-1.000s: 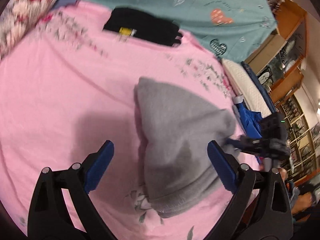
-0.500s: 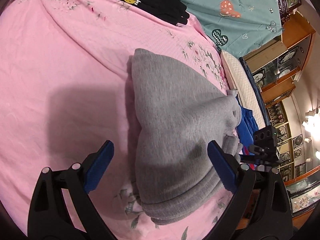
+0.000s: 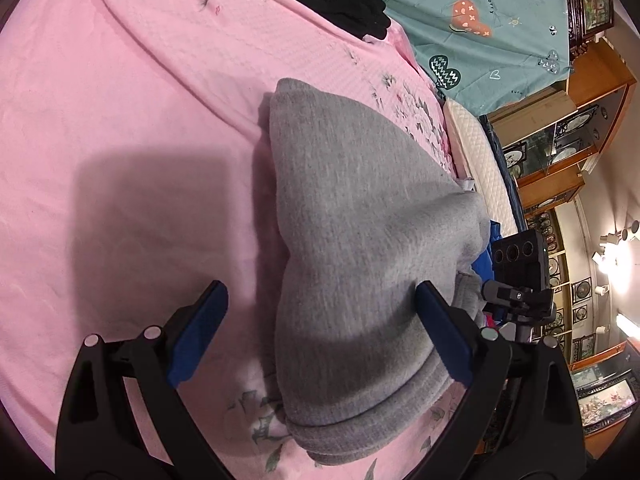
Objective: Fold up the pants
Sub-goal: 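Grasp the rolled sweatpants bundle with the right tool and lift it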
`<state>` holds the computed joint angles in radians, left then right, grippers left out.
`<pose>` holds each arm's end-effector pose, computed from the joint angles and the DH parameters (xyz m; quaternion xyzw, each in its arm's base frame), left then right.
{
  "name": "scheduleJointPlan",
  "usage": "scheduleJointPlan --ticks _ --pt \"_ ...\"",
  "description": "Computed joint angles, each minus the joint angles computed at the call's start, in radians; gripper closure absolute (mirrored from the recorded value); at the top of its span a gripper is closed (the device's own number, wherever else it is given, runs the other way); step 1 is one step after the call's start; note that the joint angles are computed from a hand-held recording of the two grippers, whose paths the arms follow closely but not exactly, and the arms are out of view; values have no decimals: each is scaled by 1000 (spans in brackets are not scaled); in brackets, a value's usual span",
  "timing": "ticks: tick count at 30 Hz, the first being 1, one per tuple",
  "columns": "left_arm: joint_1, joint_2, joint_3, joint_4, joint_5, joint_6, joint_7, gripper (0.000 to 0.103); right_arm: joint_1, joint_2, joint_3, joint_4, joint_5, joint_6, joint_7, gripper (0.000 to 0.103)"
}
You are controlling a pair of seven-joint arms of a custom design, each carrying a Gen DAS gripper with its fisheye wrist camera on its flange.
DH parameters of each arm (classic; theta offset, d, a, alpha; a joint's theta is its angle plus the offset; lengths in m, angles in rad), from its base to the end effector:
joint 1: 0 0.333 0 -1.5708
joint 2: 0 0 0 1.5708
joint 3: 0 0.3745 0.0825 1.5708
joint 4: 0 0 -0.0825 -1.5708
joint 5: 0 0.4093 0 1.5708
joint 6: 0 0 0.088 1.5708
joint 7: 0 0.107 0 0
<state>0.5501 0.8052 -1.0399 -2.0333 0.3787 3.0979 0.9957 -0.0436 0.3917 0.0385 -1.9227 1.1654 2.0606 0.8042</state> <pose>0.6323 -0.2569 0.3239 0.6738 -0.6148 0.3889 0.1297 0.6567 0.0435 0.3301 -0.6325 0.6175 0.2759 0.3776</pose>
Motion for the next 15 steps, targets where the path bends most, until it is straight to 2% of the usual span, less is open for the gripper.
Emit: scheduleJointPlan --ticks 1,3,5,7,11,15 --pt "4 6 -4 0 -1 2 0 7 5 -9 2 -12 4 19 -25 2" --pt "10 21 -13 5 -1 -3 3 7 10 -15 1 -23 1 43 -58 13" --pt "11 30 -16 11 1 -6 7 7 8 -19 -3 -35 -2 55 -83 35" --pt "6 37 -19 26 -3 -26 13 7 9 -26 -5 -48 -9 69 -120 43" --pt "-8 62 -27 61 -36 -61 40 7 2 -15 -8 -39 -18 56 -150 47" --pt "-36 70 -14 85 -59 -62 69 4 -12 0 -6 -31 -6 27 -170 49"
